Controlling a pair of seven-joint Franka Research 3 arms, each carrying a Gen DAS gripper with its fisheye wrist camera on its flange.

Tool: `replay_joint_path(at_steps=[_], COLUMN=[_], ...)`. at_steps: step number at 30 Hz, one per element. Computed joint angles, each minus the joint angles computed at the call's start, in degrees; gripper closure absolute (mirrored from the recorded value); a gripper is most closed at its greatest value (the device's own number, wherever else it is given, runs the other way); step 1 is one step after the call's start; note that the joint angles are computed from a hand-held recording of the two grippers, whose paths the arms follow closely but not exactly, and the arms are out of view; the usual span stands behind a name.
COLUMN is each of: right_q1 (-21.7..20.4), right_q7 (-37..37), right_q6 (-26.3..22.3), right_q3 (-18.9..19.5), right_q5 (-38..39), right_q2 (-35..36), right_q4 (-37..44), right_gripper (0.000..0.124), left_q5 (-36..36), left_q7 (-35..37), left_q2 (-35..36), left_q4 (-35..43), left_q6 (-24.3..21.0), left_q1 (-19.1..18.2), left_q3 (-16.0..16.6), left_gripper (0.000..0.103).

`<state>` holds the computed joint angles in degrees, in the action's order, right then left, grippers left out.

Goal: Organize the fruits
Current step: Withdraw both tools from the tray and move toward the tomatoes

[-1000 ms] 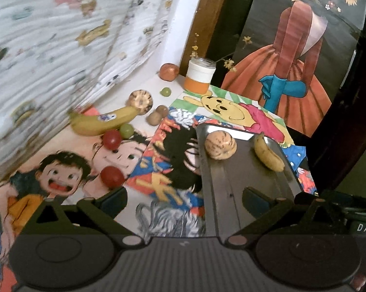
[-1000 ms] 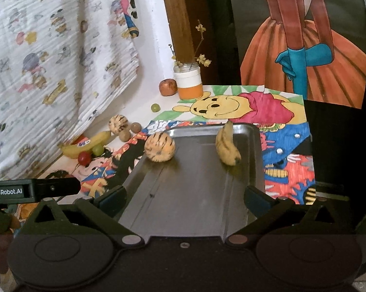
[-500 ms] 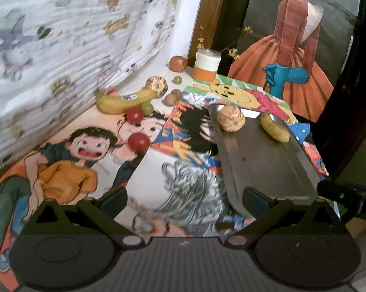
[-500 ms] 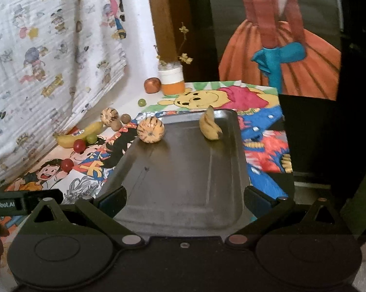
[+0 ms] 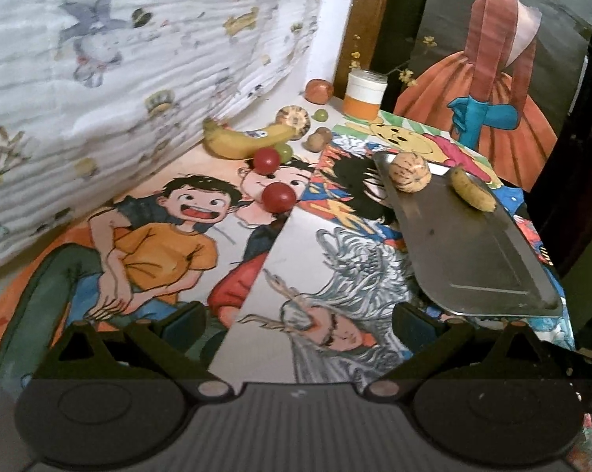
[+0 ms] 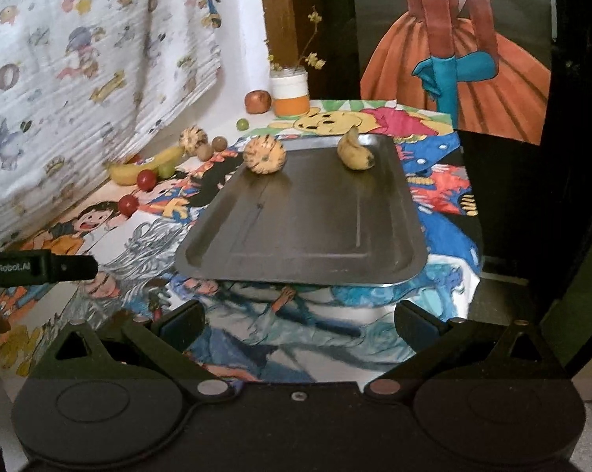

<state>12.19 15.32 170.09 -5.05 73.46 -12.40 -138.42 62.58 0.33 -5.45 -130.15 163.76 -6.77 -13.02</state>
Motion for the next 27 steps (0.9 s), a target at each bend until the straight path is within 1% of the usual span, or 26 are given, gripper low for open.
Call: replay_joint_path(at_steps=[6, 10, 11, 13, 16, 19, 23, 27], right_q1=[-0.1, 0.4, 0.7, 1.9, 2.5, 1.8, 0.3, -0.2], right_q7=[4.2, 5.2, 5.0, 2.1, -1.2, -3.7, -1.6, -1.0], right_q6=[-1.4, -1.5, -1.2, -0.3, 0.5, -0.2, -0.1, -0.2], right_q3=[0.6, 0.6, 0.4, -0.3, -0.6, -0.4, 1.0, 1.4], right_q5=[-4.8, -6.4, -6.0, -2.3, 3.0, 6.9, 5.7, 5.8], right_q2=[-0.3, -0.5, -0.5, -0.6, -0.3, 0.2, 1.3, 1.8], right_q4=[-0.9, -1.2, -1.1, -0.7, 0.4, 1.7, 2.3, 2.5], right_gripper=[0.021, 0.021, 0.021, 0.021, 0.021, 0.021, 0.021, 0.021], left_q5=[-0.2, -0.2, -0.2, -0.1, 2.4, 4.1, 4.7, 6.0], left_q7=[1.0, 1.5, 1.4, 1.3, -1.5, -2.8, -3.6, -4.8], left_q2=[-0.7, -0.8, -0.8, -0.9, -1.0, -1.1, -1.1, -1.0], left_q4=[-1.0, -1.0, -1.0, -1.1, -1.2, -1.1, -1.4, -1.5], left_q6=[-0.7, -0.4, -0.5, -0.2, -0.1, -0.1, 0.1, 0.7], left_q1=[0.1, 0.3, 0.3, 0.5, 1.1, 1.5, 1.8, 2.2], left_q3=[-0.1, -0.1, -0.1, 0.0, -0.1, 0.1, 0.4, 0.5], left_gripper=[0.0, 0.0, 0.0, 0.0, 0.0, 0.0, 0.0, 0.0])
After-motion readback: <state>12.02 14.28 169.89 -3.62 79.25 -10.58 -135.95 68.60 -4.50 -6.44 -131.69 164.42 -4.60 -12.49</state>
